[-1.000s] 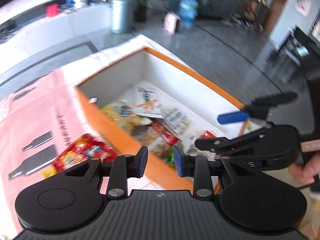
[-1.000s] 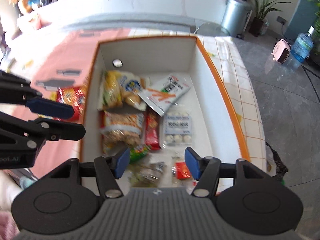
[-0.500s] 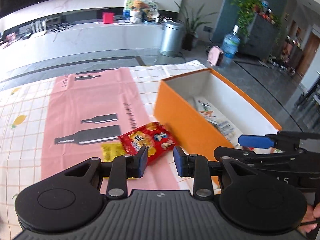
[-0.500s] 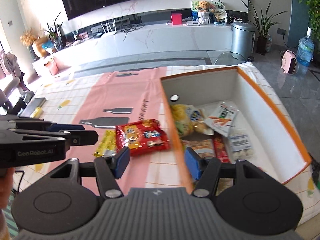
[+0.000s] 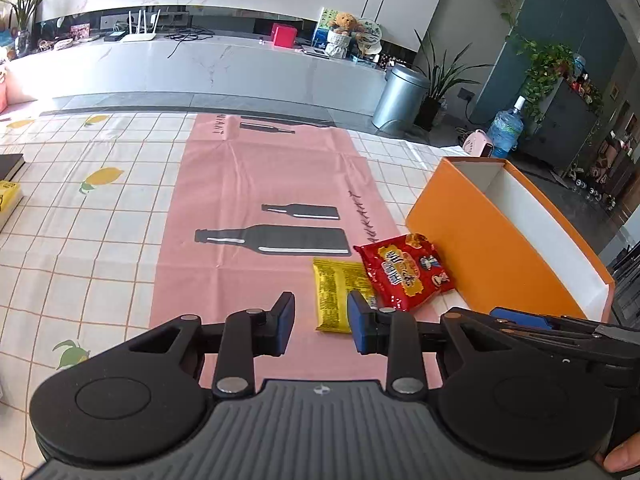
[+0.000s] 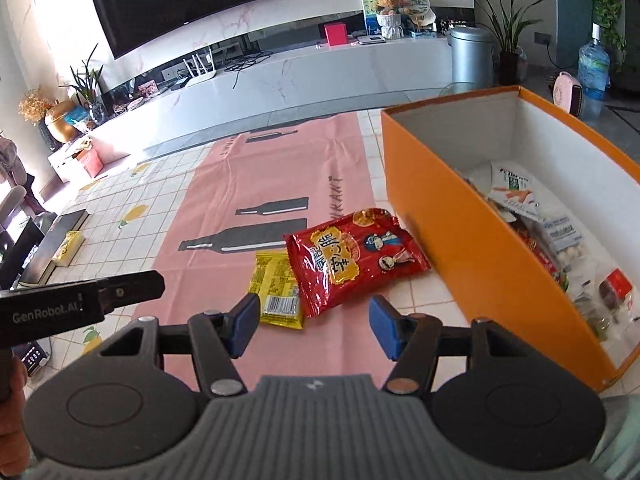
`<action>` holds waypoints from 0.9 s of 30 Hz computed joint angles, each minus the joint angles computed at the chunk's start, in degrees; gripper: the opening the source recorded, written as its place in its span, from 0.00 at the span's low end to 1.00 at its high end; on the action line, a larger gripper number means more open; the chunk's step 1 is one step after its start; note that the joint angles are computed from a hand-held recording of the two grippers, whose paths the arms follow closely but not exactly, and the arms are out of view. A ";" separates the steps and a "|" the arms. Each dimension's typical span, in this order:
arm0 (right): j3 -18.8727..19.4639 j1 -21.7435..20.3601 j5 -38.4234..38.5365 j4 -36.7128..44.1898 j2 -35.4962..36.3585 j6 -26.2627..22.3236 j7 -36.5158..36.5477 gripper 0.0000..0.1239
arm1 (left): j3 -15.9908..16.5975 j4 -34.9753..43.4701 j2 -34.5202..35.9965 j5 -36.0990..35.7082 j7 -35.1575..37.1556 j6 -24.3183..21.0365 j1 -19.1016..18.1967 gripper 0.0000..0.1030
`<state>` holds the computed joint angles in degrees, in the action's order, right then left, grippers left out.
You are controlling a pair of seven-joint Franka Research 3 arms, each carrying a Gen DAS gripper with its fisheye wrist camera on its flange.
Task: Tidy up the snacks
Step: 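Move both tools back to the yellow bag and red chip bag, then grasp the yellow snack bag with the left gripper while the right grasps the red chip bag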
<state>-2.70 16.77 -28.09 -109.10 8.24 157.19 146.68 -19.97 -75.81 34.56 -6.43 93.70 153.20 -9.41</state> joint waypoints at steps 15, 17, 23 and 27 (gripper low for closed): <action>-3.62 2.10 5.70 11.11 11.14 -4.20 0.96 0.55 | 0.79 20.66 14.34 0.87 4.55 -10.82 -2.06 0.44; -4.23 2.13 6.73 11.78 12.19 -3.81 1.38 0.55 | 0.89 24.49 16.70 0.67 5.04 -13.44 -2.95 0.45; -4.13 0.68 12.58 12.21 13.62 -2.92 -2.42 0.56 | 1.09 29.78 20.60 0.23 8.10 -17.13 -5.71 0.62; -4.51 0.26 14.80 9.95 12.71 -0.10 -4.01 0.55 | 2.35 32.81 22.82 1.44 8.90 -18.30 -8.19 0.71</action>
<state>-7.21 17.03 -13.29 -99.15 20.94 157.09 142.67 -17.62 -43.00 57.38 -4.99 102.60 134.90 -17.61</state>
